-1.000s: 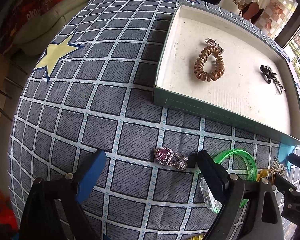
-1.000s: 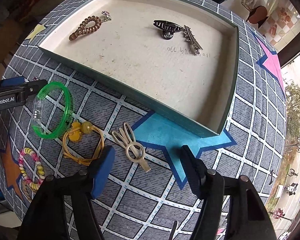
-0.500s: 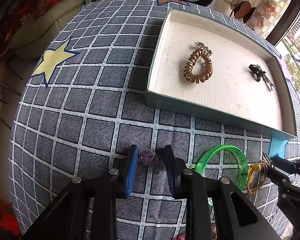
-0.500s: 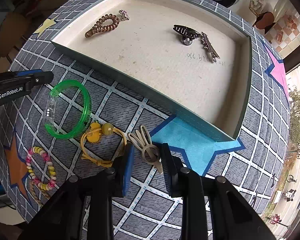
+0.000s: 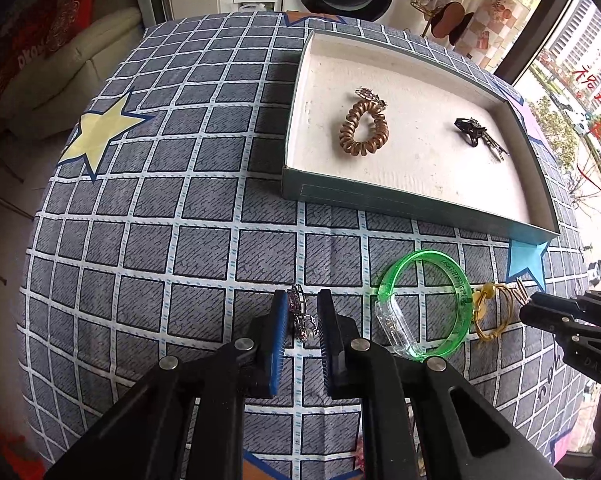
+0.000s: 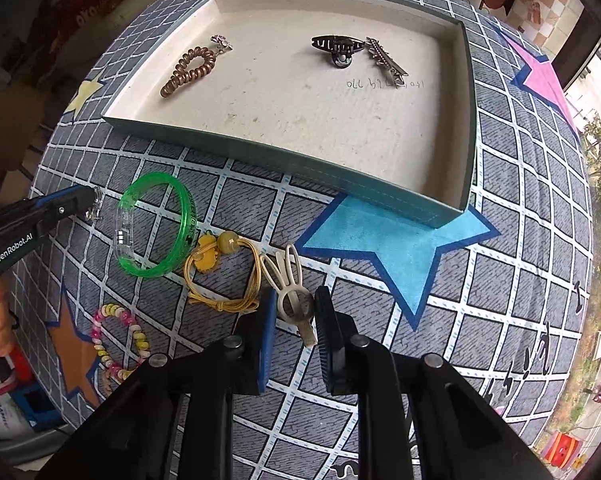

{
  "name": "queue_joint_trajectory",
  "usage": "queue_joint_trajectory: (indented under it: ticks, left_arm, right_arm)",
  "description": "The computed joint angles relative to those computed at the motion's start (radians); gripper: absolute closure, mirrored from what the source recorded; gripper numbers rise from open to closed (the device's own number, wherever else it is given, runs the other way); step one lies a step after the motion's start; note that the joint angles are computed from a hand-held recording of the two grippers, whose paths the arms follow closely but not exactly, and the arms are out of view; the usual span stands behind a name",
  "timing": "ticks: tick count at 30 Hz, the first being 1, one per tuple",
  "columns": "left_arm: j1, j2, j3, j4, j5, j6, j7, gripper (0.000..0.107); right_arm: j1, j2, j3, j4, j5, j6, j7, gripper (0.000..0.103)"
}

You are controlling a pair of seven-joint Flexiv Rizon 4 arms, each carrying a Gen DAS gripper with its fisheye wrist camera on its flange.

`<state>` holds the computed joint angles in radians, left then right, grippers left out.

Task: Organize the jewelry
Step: 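Grasp the pink gem charm with the left gripper while the right grasps the beige bunny-ear clip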

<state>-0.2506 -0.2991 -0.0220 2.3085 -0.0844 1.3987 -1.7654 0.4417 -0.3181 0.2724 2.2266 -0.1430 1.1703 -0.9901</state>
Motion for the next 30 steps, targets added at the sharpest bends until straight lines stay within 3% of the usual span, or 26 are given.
queue_joint_trajectory:
  ticks: [3, 6, 9, 10, 11, 12, 13, 14, 20, 25, 28, 29, 30]
  left_arm:
    - [-0.011, 0.024, 0.015, 0.013, 0.018, -0.006, -0.014, 0.079]
    - [-0.072, 0.016, 0.091, -0.03, 0.123, -0.045, -0.108, 0.079]
    - [-0.054, 0.013, 0.084, -0.038, 0.146, -0.057, -0.13, 0.076]
    - [-0.049, 0.013, 0.083, -0.039, 0.153, -0.064, -0.132, 0.068]
    - [-0.056, 0.014, 0.094, -0.045, 0.176, -0.072, -0.148, 0.032]
    - [-0.09, 0.015, 0.135, -0.059, 0.235, -0.08, -0.202, 0.004]
    - [-0.119, 0.018, 0.174, -0.077, 0.322, -0.088, -0.277, 0.004]
    - [-0.124, 0.021, 0.18, -0.08, 0.348, -0.09, -0.288, 0.004]
    - [-0.076, -0.001, 0.138, -0.101, 0.39, -0.149, -0.307, 0.004]
    - [-0.028, -0.028, 0.075, -0.093, 0.322, -0.133, -0.242, 0.03]
    - [-0.013, -0.034, 0.044, -0.075, 0.272, -0.084, -0.174, 0.058]
    - [-0.01, -0.036, 0.036, -0.07, 0.255, -0.074, -0.151, 0.078]
    - [-0.018, -0.038, 0.038, -0.072, 0.248, -0.072, -0.141, 0.083]
  right_arm:
    - [-0.025, 0.029, 0.022, 0.024, 0.05, 0.012, -0.019, 0.082]
    - [-0.034, 0.05, 0.033, 0.035, 0.084, 0.011, -0.037, 0.082]
    - [-0.034, 0.062, 0.037, 0.04, 0.107, 0.01, -0.05, 0.082]
    - [-0.038, 0.07, 0.04, 0.045, 0.118, 0.009, -0.058, 0.082]
    - [-0.039, 0.075, 0.042, 0.046, 0.127, 0.009, -0.064, 0.082]
    - [-0.04, 0.08, 0.044, 0.047, 0.136, 0.009, -0.07, 0.082]
    - [-0.042, 0.088, 0.046, 0.051, 0.146, 0.009, -0.077, 0.082]
    - [-0.037, 0.086, 0.045, 0.048, 0.148, 0.011, -0.075, 0.082]
    - [-0.032, 0.091, 0.044, 0.048, 0.17, 0.01, -0.08, 0.082]
    - [-0.031, 0.103, 0.043, 0.057, 0.185, 0.009, -0.082, 0.082]
    - [-0.029, 0.111, 0.041, 0.063, 0.188, 0.009, -0.075, 0.082]
    - [-0.029, 0.114, 0.04, 0.064, 0.189, 0.011, -0.073, 0.082]
    - [-0.028, 0.118, 0.038, 0.067, 0.187, 0.012, -0.067, 0.082]
